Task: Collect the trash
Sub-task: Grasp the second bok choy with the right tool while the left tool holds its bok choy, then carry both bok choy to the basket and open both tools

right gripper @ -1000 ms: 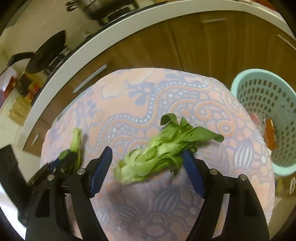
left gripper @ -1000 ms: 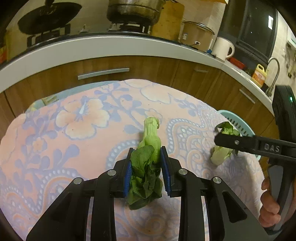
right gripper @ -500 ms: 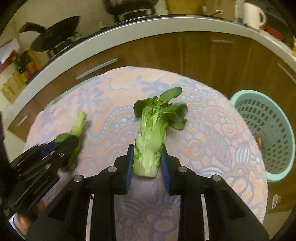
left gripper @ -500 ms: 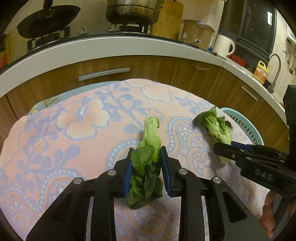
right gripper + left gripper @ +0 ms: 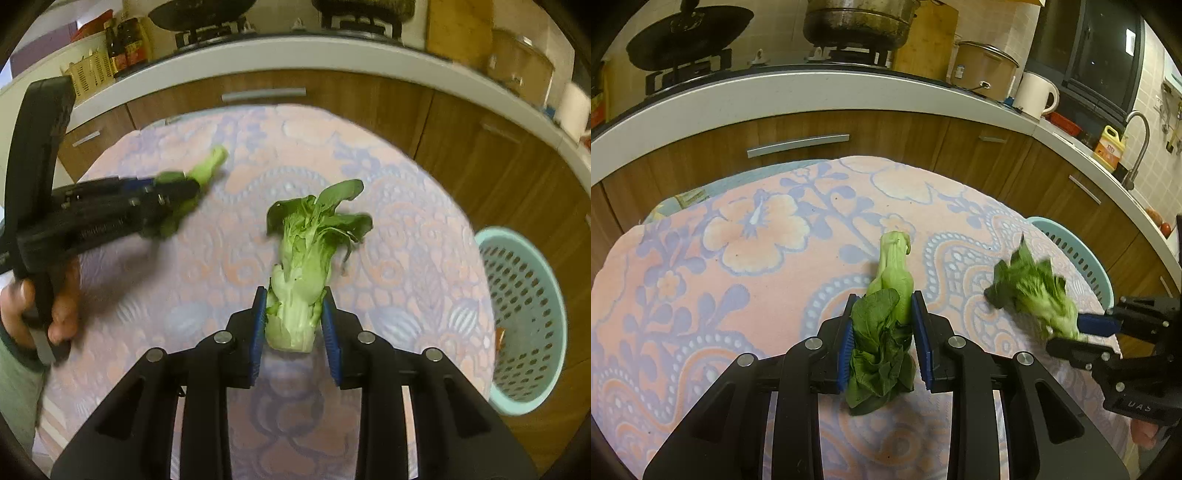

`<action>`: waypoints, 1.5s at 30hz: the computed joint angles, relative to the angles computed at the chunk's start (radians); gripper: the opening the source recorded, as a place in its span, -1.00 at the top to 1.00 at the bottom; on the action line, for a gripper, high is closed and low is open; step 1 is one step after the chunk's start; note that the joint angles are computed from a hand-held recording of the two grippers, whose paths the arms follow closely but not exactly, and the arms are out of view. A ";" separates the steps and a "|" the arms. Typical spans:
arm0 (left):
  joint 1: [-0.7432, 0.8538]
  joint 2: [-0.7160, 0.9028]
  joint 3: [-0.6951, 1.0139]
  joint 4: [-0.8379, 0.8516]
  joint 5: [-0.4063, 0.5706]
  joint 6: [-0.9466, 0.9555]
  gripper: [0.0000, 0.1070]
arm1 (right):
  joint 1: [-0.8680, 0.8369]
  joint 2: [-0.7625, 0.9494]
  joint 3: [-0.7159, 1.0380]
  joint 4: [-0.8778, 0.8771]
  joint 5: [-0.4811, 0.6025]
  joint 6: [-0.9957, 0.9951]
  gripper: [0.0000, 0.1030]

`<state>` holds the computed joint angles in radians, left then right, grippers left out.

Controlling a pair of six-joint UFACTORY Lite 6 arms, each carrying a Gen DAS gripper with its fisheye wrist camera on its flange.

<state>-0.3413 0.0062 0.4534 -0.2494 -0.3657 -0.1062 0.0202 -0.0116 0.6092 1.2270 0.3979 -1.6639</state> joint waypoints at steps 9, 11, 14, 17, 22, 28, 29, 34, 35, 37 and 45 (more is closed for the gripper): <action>0.009 -0.006 -0.006 0.049 0.001 -0.043 0.50 | -0.173 0.050 -0.012 0.025 0.162 0.021 -0.40; 0.004 -0.006 -0.005 0.028 0.002 -0.025 0.50 | -0.144 0.030 -0.032 0.078 0.131 0.020 -0.45; -0.009 -0.006 -0.002 -0.020 0.005 0.013 0.50 | -0.048 -0.004 -0.065 0.177 0.038 0.024 -0.46; -0.024 -0.007 0.004 -0.097 0.009 0.075 0.51 | 0.057 -0.023 -0.093 0.393 -0.096 -0.098 -0.37; -0.048 -0.030 -0.010 -0.182 0.004 0.111 0.53 | 0.110 -0.008 -0.072 0.561 -0.163 -0.255 0.50; -0.114 -0.073 0.013 -0.305 0.031 0.201 0.53 | -0.002 -0.047 -0.073 0.499 -0.089 -0.270 0.52; -0.130 -0.073 0.031 -0.341 0.037 0.236 0.53 | -0.030 -0.062 -0.075 0.486 -0.079 -0.273 0.52; -0.247 0.012 0.212 -0.629 0.058 0.518 0.53 | -0.209 -0.092 -0.023 0.355 0.012 -0.218 0.52; -0.266 0.041 0.254 -0.672 0.061 0.561 0.53 | -0.253 -0.089 -0.005 0.338 0.030 -0.219 0.52; -0.307 0.113 0.351 -0.772 0.062 0.659 0.53 | -0.332 -0.067 0.035 0.305 0.075 -0.219 0.52; -0.424 0.472 0.827 -1.201 0.063 1.098 0.53 | -0.600 0.137 0.270 0.226 0.165 -0.216 0.52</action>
<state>-0.7655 0.4780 1.2802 -1.4504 -0.3030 0.9923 -0.5799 0.1252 0.8791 1.4533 0.5629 -1.8802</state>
